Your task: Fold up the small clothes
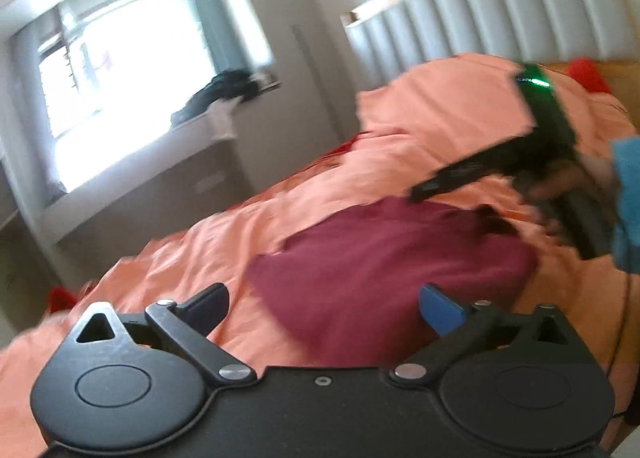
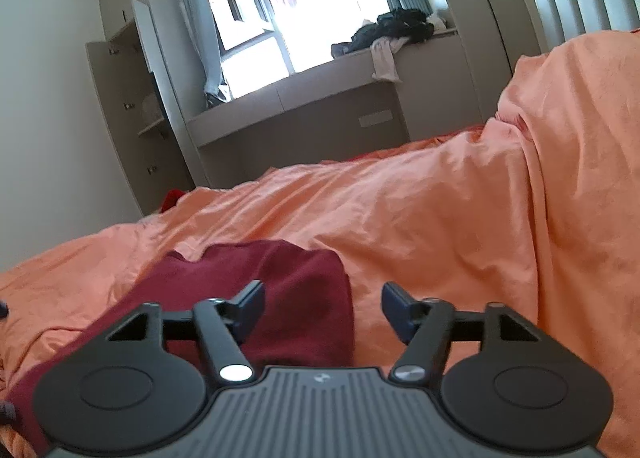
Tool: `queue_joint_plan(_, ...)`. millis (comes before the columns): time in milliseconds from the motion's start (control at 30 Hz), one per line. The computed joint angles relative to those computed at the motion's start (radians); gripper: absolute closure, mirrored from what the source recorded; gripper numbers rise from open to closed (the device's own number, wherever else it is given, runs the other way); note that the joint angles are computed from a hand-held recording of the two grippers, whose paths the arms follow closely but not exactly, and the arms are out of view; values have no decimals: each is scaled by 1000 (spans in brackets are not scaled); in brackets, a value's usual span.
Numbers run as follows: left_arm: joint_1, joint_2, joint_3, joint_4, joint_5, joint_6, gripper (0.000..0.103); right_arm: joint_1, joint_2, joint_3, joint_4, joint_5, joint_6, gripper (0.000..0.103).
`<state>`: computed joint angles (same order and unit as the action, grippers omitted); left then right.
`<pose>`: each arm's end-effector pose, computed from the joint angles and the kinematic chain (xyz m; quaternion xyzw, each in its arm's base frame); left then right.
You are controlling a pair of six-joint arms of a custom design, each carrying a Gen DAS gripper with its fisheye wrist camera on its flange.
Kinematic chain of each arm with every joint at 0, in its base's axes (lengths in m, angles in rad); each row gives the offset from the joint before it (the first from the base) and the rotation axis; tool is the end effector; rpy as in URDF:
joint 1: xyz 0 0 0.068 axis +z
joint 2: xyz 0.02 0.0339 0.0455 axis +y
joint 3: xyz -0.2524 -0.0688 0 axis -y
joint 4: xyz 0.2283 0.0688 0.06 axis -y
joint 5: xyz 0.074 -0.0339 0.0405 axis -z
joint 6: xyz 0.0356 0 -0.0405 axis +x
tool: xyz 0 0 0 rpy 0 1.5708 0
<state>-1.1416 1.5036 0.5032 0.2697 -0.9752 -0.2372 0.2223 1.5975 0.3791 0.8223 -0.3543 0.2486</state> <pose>0.1295 -0.2122 0.1429 0.1806 0.8091 0.1009 0.5501 0.2518 0.0696 0.1308 -0.0869 0.8206 0.2699 0.4962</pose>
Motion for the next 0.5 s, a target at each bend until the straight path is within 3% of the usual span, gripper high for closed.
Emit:
queue_joint_plan(100, 35, -176, -11, -225, -17, -135, 2, 7, -12, -20, 43, -8, 35, 8)
queue_joint_plan(267, 82, -408, 27, -487, 29, -287, 1, 19, -39, -41, 83, -14, 78, 0)
queue_joint_plan(433, 171, -352, 230, -730, 162, -322, 1, 43, -61, -37, 45, 25, 69, 0)
queue_joint_plan(500, 188, -302, 287, -760, 206, -315, 1, 47, -66, -34, 16, 27, 51, 0)
